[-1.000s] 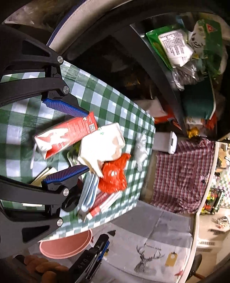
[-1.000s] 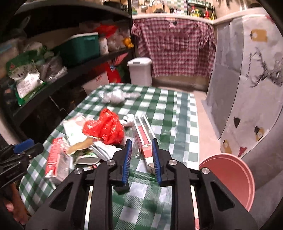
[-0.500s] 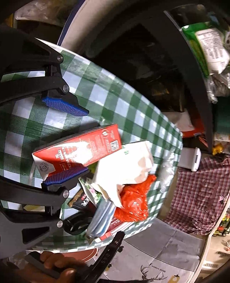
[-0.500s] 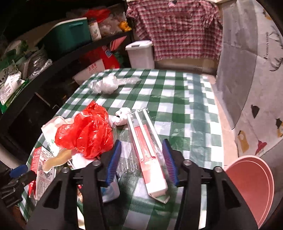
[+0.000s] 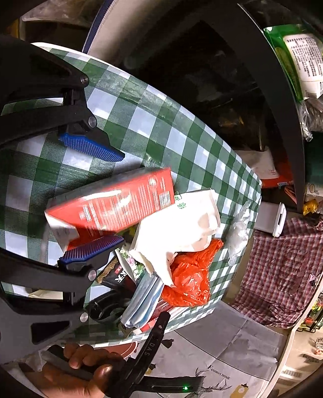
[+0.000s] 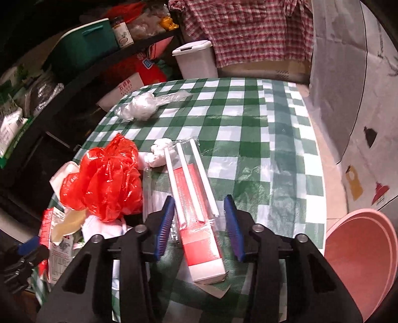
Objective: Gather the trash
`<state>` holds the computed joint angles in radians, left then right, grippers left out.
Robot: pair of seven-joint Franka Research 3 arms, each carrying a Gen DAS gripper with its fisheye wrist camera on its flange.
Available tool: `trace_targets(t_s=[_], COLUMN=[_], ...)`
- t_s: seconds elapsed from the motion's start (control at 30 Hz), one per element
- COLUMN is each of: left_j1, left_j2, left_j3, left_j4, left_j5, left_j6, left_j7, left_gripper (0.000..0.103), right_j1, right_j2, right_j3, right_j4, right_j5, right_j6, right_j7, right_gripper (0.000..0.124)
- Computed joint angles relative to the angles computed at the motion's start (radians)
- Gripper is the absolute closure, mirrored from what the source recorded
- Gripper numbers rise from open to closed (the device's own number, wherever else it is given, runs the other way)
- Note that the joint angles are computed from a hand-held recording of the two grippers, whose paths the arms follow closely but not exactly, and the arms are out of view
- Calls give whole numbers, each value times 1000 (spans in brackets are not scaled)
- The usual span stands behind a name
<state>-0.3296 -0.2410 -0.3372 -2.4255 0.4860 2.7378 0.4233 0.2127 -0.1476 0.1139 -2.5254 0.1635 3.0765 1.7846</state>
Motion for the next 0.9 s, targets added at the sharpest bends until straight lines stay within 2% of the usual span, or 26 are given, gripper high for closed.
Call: trace_targets(t_s=[0.07, 0.13, 0.2, 0.3, 0.33, 0.37, 0.5, 0.6, 0.9], left_j1=[-6, -12, -15, -16, -15, -14, -4, -3, 10], left_j2=[7, 17, 23, 22, 20, 17, 6, -9, -94], left_j3=[5, 13, 16, 17, 14, 12, -6, -8, -37], left_j4=[2, 4, 5, 4, 4, 3, 14, 12, -13], left_j5=[-11, -30, -44, -56, -52, -45, 3, 20, 109], left_j6=[1, 1, -2, -6, -7, -5, -45, -56, -46], left_j7=[16, 37, 46, 53, 53, 52, 26, 17, -39], left_gripper=[42, 42, 42, 43, 48, 51, 61, 62, 62], right_j1=[39, 24, 21, 25, 28, -1, -43, -51, -162], right_j2=[-3, -8, -18, -35, -42, -53, -95, -136, -325], right_j3=[-27, -12, -4, -2, -5, 24, 70, 87, 234], right_j4=[0, -3, -6, -12, -15, -21, -45, -65, -161], right_j5=[54, 42, 40, 46, 49, 17, -41, -61, -151], right_j6=[0, 5, 8, 11, 10, 10, 9, 4, -3], right_j7=[-43, -33, -26, -32, -39, -14, 30, 41, 156], right_gripper=[95, 101, 112, 116, 116, 116, 117, 117, 117])
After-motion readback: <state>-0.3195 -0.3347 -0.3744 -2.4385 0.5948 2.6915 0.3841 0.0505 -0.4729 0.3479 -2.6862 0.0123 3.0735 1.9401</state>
